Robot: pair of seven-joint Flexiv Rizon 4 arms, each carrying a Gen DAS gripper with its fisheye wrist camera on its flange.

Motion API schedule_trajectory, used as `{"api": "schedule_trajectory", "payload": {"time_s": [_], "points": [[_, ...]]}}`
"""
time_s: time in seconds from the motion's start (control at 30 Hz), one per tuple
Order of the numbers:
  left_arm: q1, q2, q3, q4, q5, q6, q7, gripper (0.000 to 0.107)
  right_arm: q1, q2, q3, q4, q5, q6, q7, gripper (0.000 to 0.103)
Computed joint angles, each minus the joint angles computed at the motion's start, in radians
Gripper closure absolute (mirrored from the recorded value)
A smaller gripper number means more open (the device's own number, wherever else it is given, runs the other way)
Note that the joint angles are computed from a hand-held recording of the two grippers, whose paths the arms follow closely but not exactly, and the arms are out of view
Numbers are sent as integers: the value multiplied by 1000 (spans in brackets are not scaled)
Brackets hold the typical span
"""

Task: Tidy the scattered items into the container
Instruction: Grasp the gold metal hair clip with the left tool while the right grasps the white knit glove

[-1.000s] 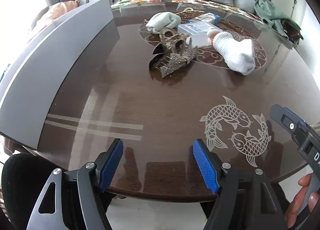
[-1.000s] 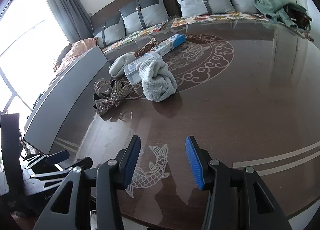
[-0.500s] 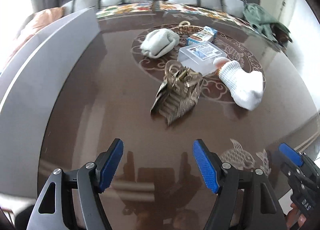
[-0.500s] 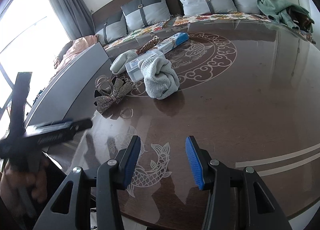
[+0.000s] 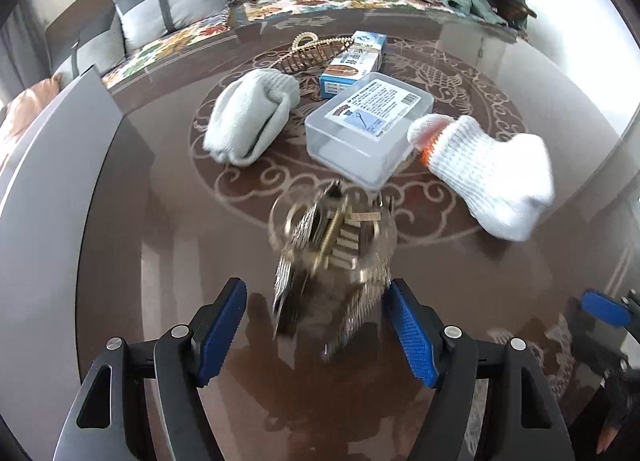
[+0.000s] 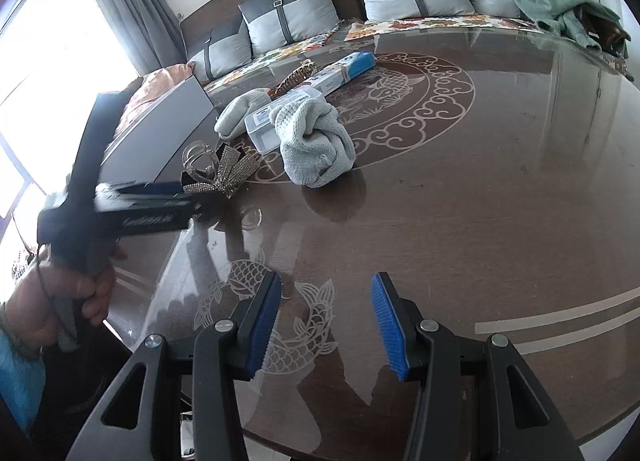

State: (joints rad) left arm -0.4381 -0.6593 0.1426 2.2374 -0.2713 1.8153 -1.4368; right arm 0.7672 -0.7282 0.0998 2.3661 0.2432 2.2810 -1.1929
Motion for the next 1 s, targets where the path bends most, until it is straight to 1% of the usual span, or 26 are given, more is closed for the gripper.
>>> {"api": "schedule_trajectory", "payload": {"time_s": [0.07,0.13,0.17,0.2,0.23,0.27,0.3,0.33,0.43,0.53,0.63,0.67,0.7,0.77,0.8,0.87,0.9,0.97,1.0], "points": [[15,-7,-13,-22,0,-16,0,35,2,-1,-2,-1,1,0,-3,55],[48,-4,-41,-27,7,-26,-7,35,6,0,-5,-2,3,-5,-6,55],[84,0,-73,-21,17,-24,-14,35,9,1,-7,-2,5,-7,-7,55],[137,4,-121,-10,32,-16,-22,35,11,1,-8,-3,7,-8,-8,55],[165,6,-144,0,42,-2,-33,37,14,1,-10,-3,9,-10,-10,55],[169,7,-146,7,42,10,-45,40,18,1,-12,-5,12,-12,-12,54],[145,6,-122,9,36,16,-57,52,22,2,-15,-5,15,-15,-14,54],[121,8,-100,14,25,13,-66,53,27,3,-18,-5,19,-17,-16,54],[152,24,-128,51,25,34,-112,55,33,4,-21,-7,25,-20,-19,54],[130,37,-114,105,0,81,-180,55,28,3,-18,-7,23,-18,-20,54],[89,44,-91,168,-36,148,-243,55,-18,-3,12,-4,-11,1,-3,54],[72,46,-82,180,-51,159,-252,55,-35,-4,23,-3,-26,5,5,54],[55,47,-74,192,-65,168,-259,55,-72,-5,44,-2,-58,9,20,54],[28,47,-59,203,-89,176,-256,55,-120,-15,61,-7,-105,47,35,54],[30,45,-60,208,-91,185,-257,55,-108,-13,42,-14,-98,60,17,54],[46,41,-75,212,-87,203,-263,55,-57,-2,-18,-35,-65,72,-49,54],[47,38,-77,212,-89,208,-263,55,-55,5,-35,-50,-80,66,-85,54],[21,33,-62,203,-114,201,-247,55,-81,32,-58,-93,-166,-8,-160,54],[5,31,-52,197,-128,197,-237,55,-98,38,-57,-112,-201,-39,-185,54]]}}
